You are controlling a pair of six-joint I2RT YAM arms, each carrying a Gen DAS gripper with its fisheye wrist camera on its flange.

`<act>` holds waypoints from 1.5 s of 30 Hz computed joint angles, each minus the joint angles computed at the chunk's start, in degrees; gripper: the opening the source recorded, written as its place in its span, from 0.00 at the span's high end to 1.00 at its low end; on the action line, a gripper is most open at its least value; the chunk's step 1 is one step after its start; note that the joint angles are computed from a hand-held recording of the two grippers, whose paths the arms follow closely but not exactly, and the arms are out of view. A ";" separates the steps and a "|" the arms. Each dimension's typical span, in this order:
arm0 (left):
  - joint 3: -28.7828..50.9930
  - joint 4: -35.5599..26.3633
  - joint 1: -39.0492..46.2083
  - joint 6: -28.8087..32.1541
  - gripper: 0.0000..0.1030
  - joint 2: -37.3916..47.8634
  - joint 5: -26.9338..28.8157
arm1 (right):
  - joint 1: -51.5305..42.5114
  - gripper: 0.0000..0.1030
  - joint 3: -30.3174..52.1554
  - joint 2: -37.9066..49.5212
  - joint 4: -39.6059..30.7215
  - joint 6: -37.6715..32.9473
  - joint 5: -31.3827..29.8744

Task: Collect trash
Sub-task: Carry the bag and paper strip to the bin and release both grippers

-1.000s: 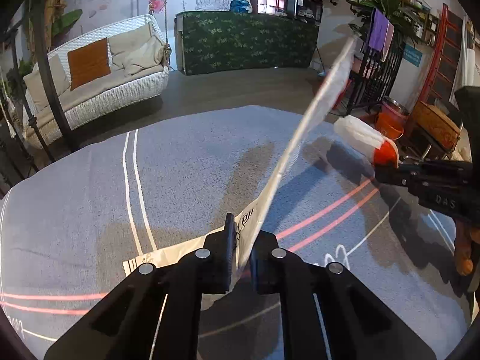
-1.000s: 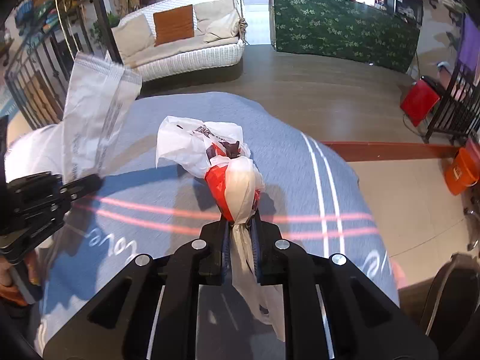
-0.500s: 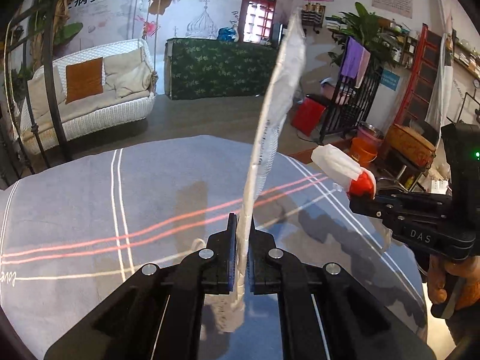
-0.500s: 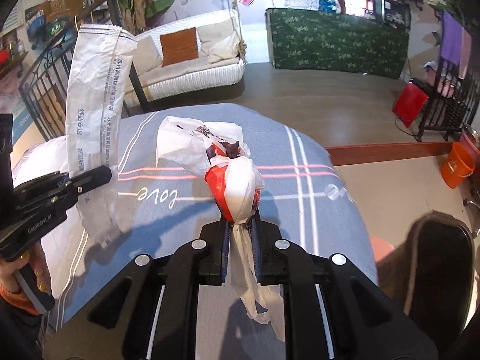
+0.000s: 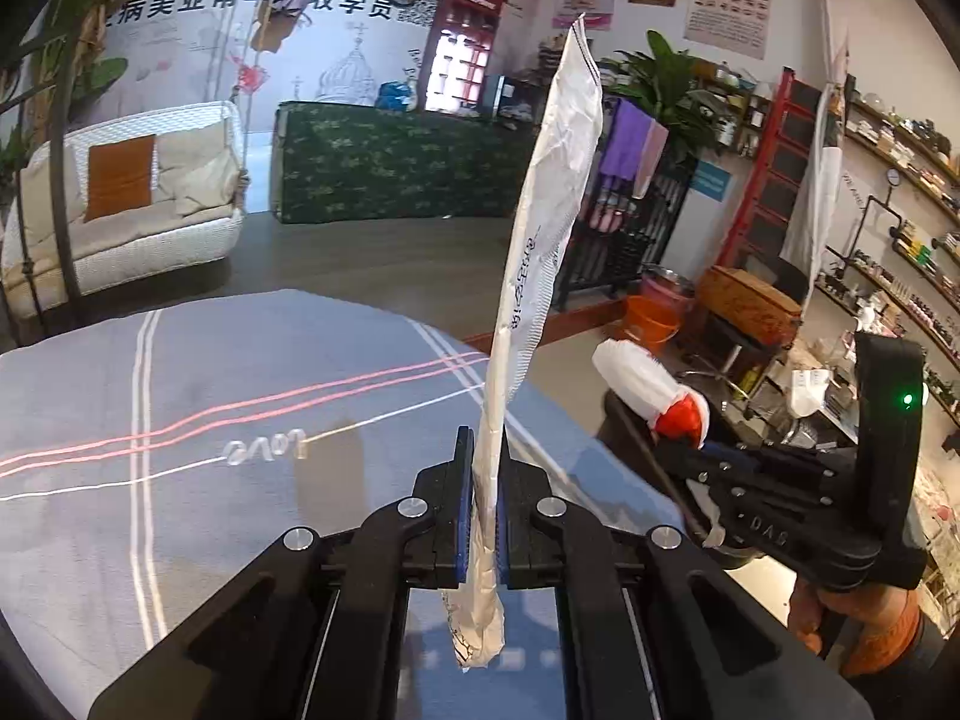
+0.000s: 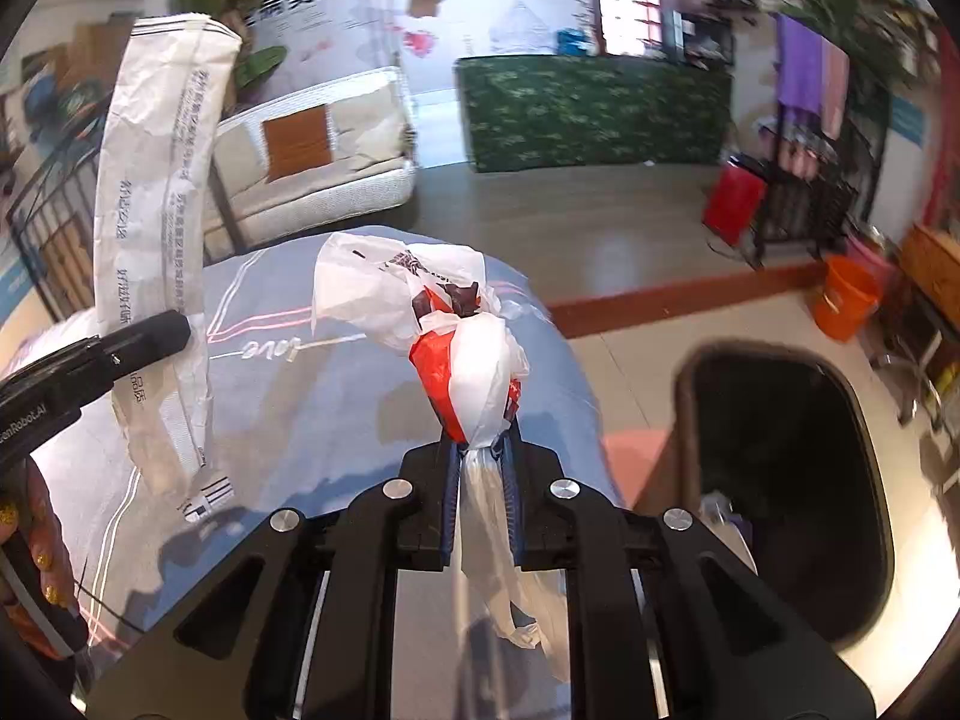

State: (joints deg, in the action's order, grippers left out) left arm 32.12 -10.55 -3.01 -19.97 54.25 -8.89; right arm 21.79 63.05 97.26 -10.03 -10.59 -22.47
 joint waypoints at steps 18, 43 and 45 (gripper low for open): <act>8.56 12.33 -15.60 -2.71 0.93 17.73 0.41 | -19.08 0.87 4.00 11.34 1.75 -2.11 3.53; 25.25 14.59 -19.48 -5.49 0.93 40.56 10.14 | -25.78 0.28 -1.28 11.44 9.23 -1.36 3.90; 27.64 13.54 -19.41 -5.61 0.93 43.31 11.62 | -27.44 0.27 -2.91 9.47 9.76 -1.84 3.24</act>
State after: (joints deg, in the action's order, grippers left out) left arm 59.76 3.00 -22.42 -25.58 97.56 2.73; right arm -5.65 60.13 106.73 -0.27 -12.43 -19.22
